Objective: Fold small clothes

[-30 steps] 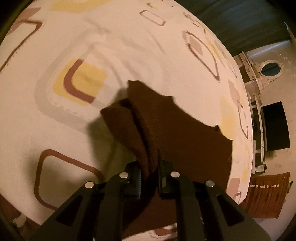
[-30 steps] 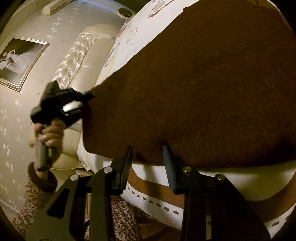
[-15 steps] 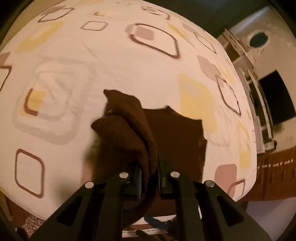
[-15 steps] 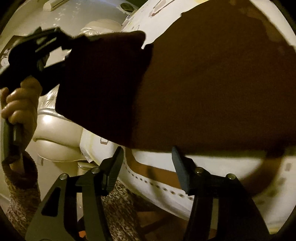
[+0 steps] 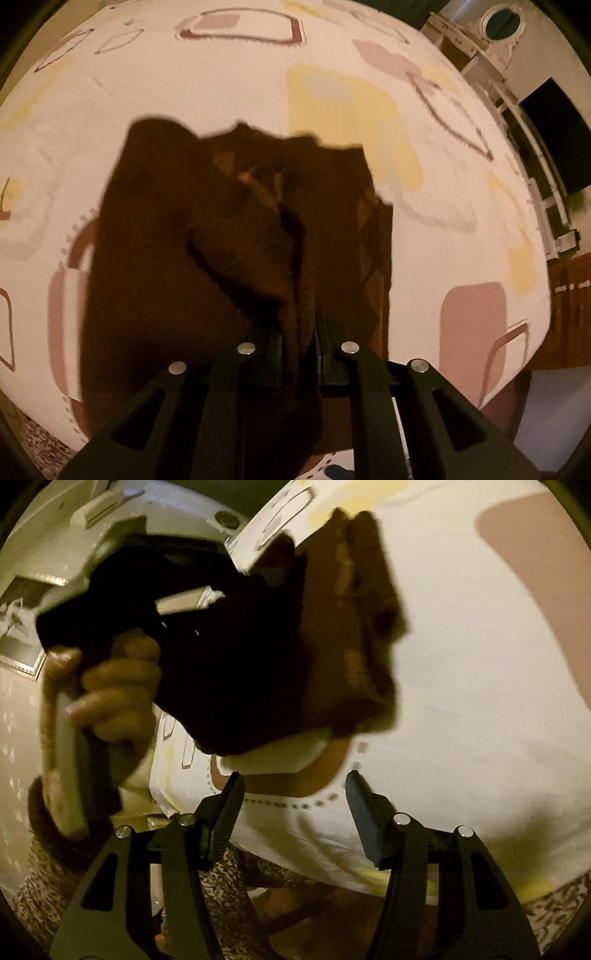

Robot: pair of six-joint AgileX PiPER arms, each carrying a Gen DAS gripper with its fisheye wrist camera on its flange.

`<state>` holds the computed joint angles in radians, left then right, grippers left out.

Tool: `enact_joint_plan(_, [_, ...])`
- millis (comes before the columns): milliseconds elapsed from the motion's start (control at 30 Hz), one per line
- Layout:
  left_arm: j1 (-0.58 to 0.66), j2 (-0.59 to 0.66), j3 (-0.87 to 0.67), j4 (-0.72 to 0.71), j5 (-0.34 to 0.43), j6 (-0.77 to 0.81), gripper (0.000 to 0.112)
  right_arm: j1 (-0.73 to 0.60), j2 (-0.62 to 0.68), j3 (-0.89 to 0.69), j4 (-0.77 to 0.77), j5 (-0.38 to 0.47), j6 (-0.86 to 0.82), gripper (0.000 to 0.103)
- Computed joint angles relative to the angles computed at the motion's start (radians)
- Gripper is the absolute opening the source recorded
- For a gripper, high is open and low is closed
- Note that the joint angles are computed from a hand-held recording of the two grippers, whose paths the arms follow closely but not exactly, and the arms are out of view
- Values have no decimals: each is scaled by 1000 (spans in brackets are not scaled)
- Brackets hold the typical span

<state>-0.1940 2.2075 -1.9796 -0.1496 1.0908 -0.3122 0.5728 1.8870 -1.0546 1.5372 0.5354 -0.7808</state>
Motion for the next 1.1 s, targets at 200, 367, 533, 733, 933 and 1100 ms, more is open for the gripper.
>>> enact_joint_plan(200, [-44, -36, 96, 26, -132, -19, 35, -32, -35, 67, 101, -2, -82, 57])
enact_joint_plan(367, [-23, -125, 188, -179, -180, 169, 43, -39, -61, 97, 126, -29, -105, 57])
enact_joint_plan(533, [68, -298, 384, -404, -257, 369, 58, -29, -138, 137, 141, -71, -94, 57])
enact_joint_plan(733, [232, -452, 610, -392, -346, 478, 58, -100, -164, 99, 173, 47, -101, 57])
enact_joint_plan(933, [429, -484, 777, -472, -379, 577, 58, -161, 7, -126, 64, 186, 51, 57])
enact_joint_plan(1100, [549, -458, 836, -567, -342, 656, 58, -137, 154, -298, -4, 173, 200, 57])
